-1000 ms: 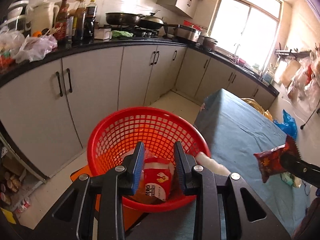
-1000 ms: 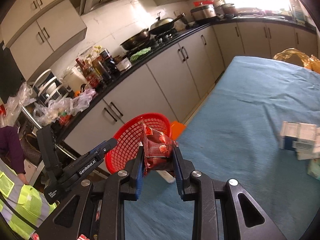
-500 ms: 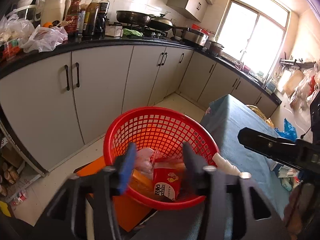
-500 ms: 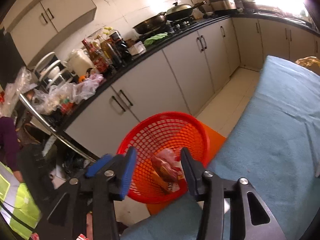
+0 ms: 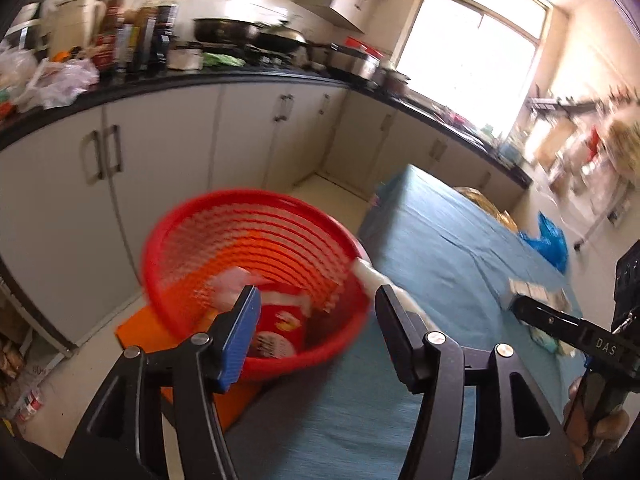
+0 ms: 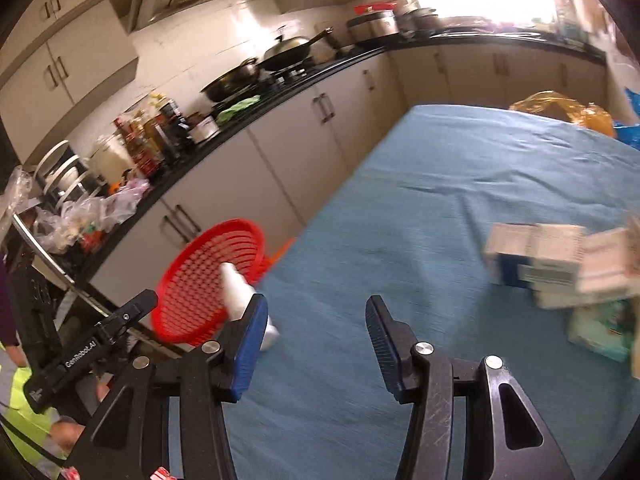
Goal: Collect trash
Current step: 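Open the right tool to drop the snack bag into the basket while the left tool keeps the bottle, then grasp the white medicine box with the right tool while the left tool holds the bottle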
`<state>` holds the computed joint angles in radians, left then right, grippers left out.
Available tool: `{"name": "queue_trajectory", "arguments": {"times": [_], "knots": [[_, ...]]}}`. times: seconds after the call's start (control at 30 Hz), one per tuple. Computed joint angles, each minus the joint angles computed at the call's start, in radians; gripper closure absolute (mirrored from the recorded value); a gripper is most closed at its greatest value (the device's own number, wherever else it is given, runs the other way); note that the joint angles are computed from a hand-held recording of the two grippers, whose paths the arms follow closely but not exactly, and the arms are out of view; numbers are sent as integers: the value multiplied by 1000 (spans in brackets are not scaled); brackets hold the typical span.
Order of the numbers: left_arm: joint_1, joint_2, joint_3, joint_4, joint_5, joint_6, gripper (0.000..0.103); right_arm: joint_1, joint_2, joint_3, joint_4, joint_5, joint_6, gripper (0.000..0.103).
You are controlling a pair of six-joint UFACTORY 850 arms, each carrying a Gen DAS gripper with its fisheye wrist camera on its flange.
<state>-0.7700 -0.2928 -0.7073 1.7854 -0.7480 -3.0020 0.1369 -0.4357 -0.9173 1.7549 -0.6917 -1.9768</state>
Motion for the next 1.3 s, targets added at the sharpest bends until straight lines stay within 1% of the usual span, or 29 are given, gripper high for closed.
{"name": "queue_trajectory", "arguments": {"times": [0.07,0.17,0.27,0.37,0.4,0.47,0.5,0.53,0.6,0.7,0.83,0.9,0.97,1.0,1.07,1.13,1.23,1.3], "knots": [[-3,-25,-41,-13,18,40,43,-32,-3,2,-6,-31,5,48],[10,-66,-106,3,70,76,43,-73,-5,7,0,-65,3,48],[32,-115,-179,-51,115,179,43,-110,-7,8,-2,-99,10,48],[54,-172,-257,-188,149,329,43,-140,-1,10,-7,-134,34,48],[60,-195,-288,-246,154,398,43,-151,4,14,-2,-144,31,48],[64,-222,-322,-309,152,469,44,-163,15,20,10,-154,28,48],[66,-235,-341,-331,156,508,45,-174,17,20,10,-164,34,48],[67,-246,-358,-357,150,548,49,-180,19,22,11,-173,39,48],[67,-274,-397,-403,141,634,51,-207,18,16,12,-197,67,47],[69,-308,-443,-436,143,722,60,-240,15,7,24,-216,97,47],[68,-354,-505,-476,161,836,63,-276,6,-9,47,-197,130,47],[70,-376,-530,-481,195,869,65,-292,-1,-18,62,-168,136,47],[56,-399,-556,-494,150,905,65,-300,-11,-29,72,-140,148,45],[54,-401,-558,-484,146,900,65,-303,-21,-39,65,-140,163,45],[57,-397,-551,-459,164,870,65,-303,-47,-63,28,-150,206,45],[64,-389,-538,-429,182,830,65,-288,-70,-87,-8,-143,231,46],[74,-377,-517,-373,209,762,65,-256,-82,-111,-15,-93,225,46],[74,-373,-512,-364,212,751,65,-234,-84,-131,-17,-56,216,46]]}}
